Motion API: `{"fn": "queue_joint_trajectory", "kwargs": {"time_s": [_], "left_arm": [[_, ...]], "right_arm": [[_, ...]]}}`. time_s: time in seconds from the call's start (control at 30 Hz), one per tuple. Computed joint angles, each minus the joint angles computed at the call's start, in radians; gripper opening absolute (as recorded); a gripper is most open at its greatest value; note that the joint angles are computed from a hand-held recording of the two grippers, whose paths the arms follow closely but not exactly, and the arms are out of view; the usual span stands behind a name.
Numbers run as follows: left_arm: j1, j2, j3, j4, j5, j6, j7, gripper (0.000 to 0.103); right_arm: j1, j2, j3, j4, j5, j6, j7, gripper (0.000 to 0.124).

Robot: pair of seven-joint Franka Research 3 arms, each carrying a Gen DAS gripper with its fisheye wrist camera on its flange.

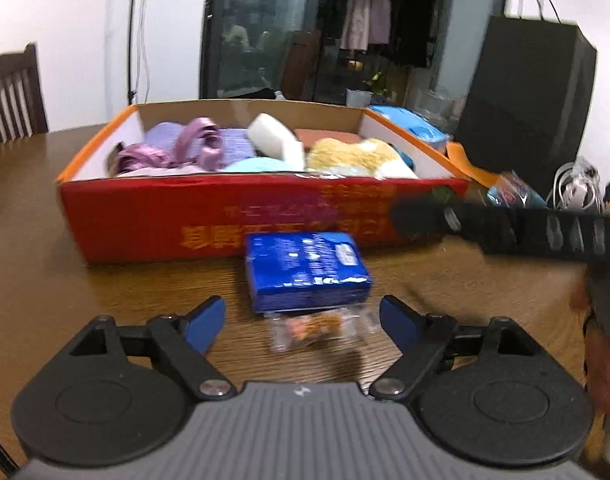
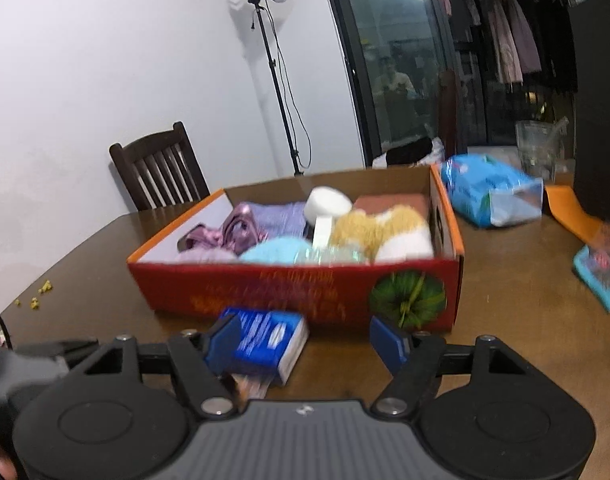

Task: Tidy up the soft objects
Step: 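Grasp the blue handkerchief pack with the right gripper while the left grasps the small snack packet, then carry the blue pack into the box with the right gripper while the left carries the snack packet, opening both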

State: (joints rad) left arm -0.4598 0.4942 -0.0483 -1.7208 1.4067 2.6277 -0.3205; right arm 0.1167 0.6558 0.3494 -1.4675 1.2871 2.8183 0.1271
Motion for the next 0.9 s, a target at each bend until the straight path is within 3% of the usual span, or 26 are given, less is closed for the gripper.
{"fn": "queue_joint_trajectory", "kwargs": {"time_s": [0.1,0.2,0.27,0.3,0.33,0.43,0.57,0.7,0.77,0.9], "left_arm": [[-0.015,0.049,-0.014,0.051,-0.084,-0.077,0.134,0.079],[-0.038,0.046,0.006,0.048,-0.080,-0.102,0.113,0.066],[-0.040,0.040,0.014,0.039,-0.071,-0.101,0.081,0.063],[-0.039,0.035,0.017,0.033,-0.063,-0.097,0.061,0.057],[-0.037,0.029,0.021,0.024,-0.047,-0.087,0.031,0.044],[-0.030,0.016,0.015,0.008,-0.030,-0.085,0.028,0.020],[-0.021,-0.041,0.006,-0.071,0.028,-0.064,-0.030,0.016],[0.027,-0.155,-0.012,-0.220,0.156,0.014,-0.276,0.016],[0.038,-0.215,-0.031,-0.295,0.188,-0.031,-0.367,0.016],[0.078,-0.281,-0.079,-0.381,0.167,-0.090,-0.406,0.016]], "right_arm": [[0.008,0.019,-0.009,0.035,-0.032,-0.019,0.029,0.072],[0.017,0.032,-0.018,0.044,-0.085,-0.035,0.064,0.072],[0.022,0.041,-0.020,0.046,-0.117,-0.045,0.088,0.072],[0.023,0.044,-0.018,0.043,-0.129,-0.045,0.093,0.072],[0.025,0.046,-0.017,0.042,-0.142,-0.048,0.099,0.072],[0.024,0.050,-0.010,0.038,-0.166,-0.050,0.114,0.072],[0.030,0.047,-0.004,0.029,-0.189,-0.026,0.132,0.072],[0.054,0.049,-0.006,0.023,-0.231,0.012,0.159,0.079],[0.066,0.050,0.002,0.015,-0.252,0.034,0.168,0.084],[0.121,0.065,-0.007,0.018,-0.325,0.098,0.235,0.085]]}}
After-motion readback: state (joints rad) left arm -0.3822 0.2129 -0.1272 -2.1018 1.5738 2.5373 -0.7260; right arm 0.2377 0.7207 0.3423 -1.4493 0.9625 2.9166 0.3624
